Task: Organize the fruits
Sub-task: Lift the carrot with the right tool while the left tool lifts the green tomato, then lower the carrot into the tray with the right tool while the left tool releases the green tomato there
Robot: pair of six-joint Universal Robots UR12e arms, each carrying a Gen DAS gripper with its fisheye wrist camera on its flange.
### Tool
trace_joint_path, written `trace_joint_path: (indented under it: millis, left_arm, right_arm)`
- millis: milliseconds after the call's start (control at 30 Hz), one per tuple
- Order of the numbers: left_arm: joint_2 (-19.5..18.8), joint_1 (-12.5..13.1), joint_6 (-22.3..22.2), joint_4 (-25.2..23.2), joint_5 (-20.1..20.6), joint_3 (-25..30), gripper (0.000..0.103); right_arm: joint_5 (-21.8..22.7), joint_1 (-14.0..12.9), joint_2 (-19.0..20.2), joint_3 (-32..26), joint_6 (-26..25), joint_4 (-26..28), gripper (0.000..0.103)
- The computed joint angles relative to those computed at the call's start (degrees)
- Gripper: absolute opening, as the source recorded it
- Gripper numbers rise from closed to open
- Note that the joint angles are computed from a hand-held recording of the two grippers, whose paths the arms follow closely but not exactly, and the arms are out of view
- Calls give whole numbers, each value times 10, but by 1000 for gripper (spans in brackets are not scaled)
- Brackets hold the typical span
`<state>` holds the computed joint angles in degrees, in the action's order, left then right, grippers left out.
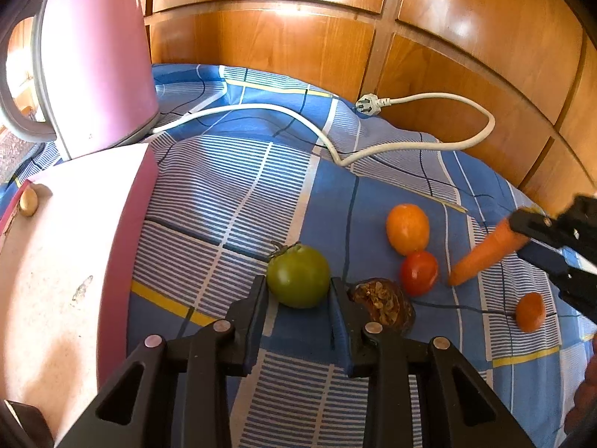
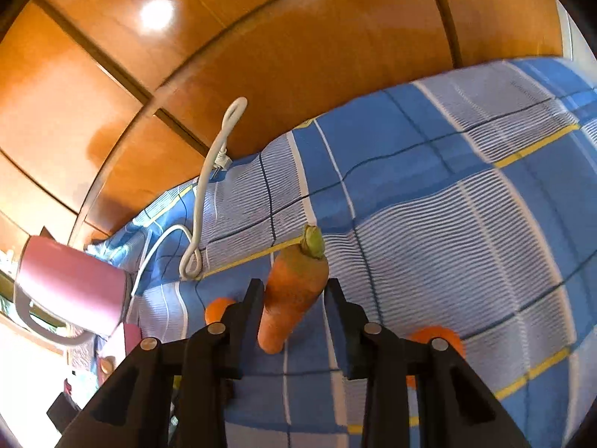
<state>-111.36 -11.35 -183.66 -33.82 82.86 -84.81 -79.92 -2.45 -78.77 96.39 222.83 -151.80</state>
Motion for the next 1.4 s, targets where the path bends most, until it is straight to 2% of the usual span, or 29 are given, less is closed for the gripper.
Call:
trace_joint_path:
  millis: [267, 567, 1000, 1400]
  left_arm:
    - [18, 4, 8, -8, -9, -18, 32]
    - [54, 12, 23, 5, -21, -56, 32]
    - [113, 33, 38, 45, -48, -105, 32]
    - [157, 65, 35, 77, -46, -143, 32]
  right_arm:
    - [5, -3, -32, 36, -3, -8, 32]
    - [9, 5, -61, 62, -18, -14, 30]
    - [-16, 42, -86, 67, -92, -17, 29]
    - [27, 77, -75, 36, -133, -37, 29]
